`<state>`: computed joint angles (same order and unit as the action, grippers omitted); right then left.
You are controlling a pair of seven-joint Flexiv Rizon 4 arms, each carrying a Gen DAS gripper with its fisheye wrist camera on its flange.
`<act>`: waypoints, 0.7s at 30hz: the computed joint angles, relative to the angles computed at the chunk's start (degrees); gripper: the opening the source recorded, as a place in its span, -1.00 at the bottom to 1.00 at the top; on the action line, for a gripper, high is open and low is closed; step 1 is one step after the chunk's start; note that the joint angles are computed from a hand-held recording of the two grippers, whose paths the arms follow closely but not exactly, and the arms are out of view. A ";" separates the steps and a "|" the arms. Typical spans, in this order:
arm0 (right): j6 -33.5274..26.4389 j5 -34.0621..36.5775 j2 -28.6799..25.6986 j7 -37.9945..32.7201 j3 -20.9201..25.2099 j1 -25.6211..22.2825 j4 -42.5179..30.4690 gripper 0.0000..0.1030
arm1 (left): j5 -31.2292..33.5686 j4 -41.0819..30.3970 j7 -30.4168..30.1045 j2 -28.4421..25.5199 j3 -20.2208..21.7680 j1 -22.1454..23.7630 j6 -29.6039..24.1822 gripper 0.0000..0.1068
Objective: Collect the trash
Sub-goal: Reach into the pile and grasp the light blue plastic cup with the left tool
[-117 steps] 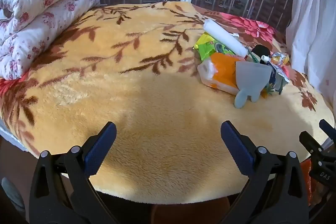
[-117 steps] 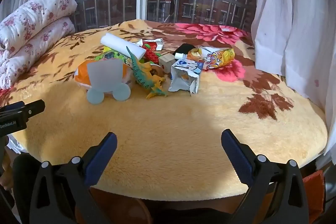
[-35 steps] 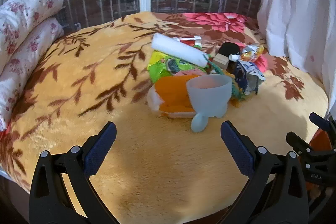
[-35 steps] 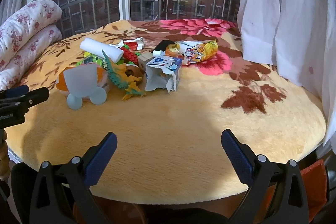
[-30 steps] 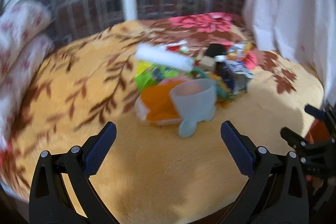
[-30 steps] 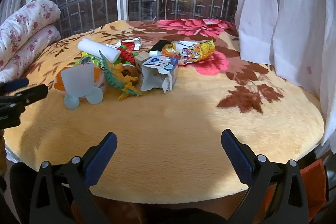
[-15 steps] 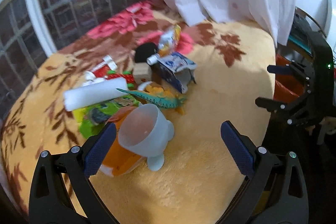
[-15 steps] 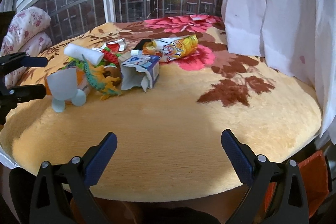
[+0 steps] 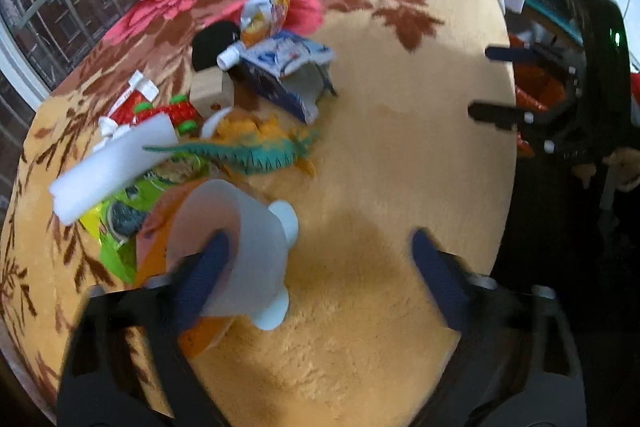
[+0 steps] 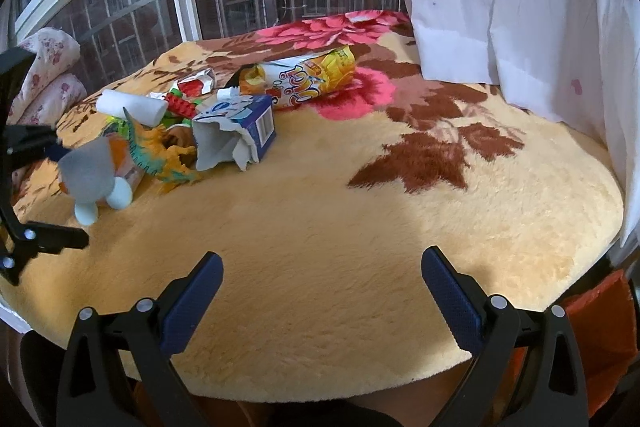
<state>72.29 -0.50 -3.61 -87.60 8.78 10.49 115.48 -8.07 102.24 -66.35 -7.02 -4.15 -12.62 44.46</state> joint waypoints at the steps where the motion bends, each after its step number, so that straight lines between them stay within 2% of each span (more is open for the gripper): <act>1: 0.43 -0.08 -0.17 0.07 -0.06 0.02 -0.01 0.90 | -0.35 -0.12 -0.31 -0.14 0.00 0.08 -0.85 -0.50; 2: 0.98 -0.12 -0.35 0.21 -0.09 0.04 0.03 0.90 | 0.49 0.02 -1.74 -0.10 0.21 -0.05 -0.32 -0.67; 5: 0.89 1.42 -0.81 -0.82 0.25 -0.07 -0.65 0.90 | 1.86 1.12 -4.63 0.46 0.59 -0.26 2.86 -0.78; 11: 1.25 2.05 -0.14 -2.07 0.60 0.19 -0.05 0.89 | 3.44 5.53 -13.31 3.21 1.02 -0.78 10.63 -0.79; 15: 0.78 3.10 0.30 -3.43 0.88 0.45 -0.20 0.88 | 1.61 10.28 -20.57 6.67 1.17 -0.93 17.43 -0.83; 18: 0.91 1.73 -0.10 -3.52 0.79 1.12 -1.16 0.88 | 11.58 12.09 -33.59 10.42 0.75 -0.10 20.14 -0.83; 20: 1.57 0.43 -0.92 -3.52 0.72 1.65 -2.46 0.88 | 25.65 11.01 -47.39 13.40 -1.59 1.92 17.41 -0.83; 21: 1.81 -0.78 -1.44 -3.07 0.59 1.95 -3.12 0.88 | 30.31 10.81 -52.45 14.76 -2.77 2.70 15.73 -0.83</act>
<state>74.10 -1.28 -5.06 -90.67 9.36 12.44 112.35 22.24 113.04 -118.80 7.74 -6.92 -9.92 60.19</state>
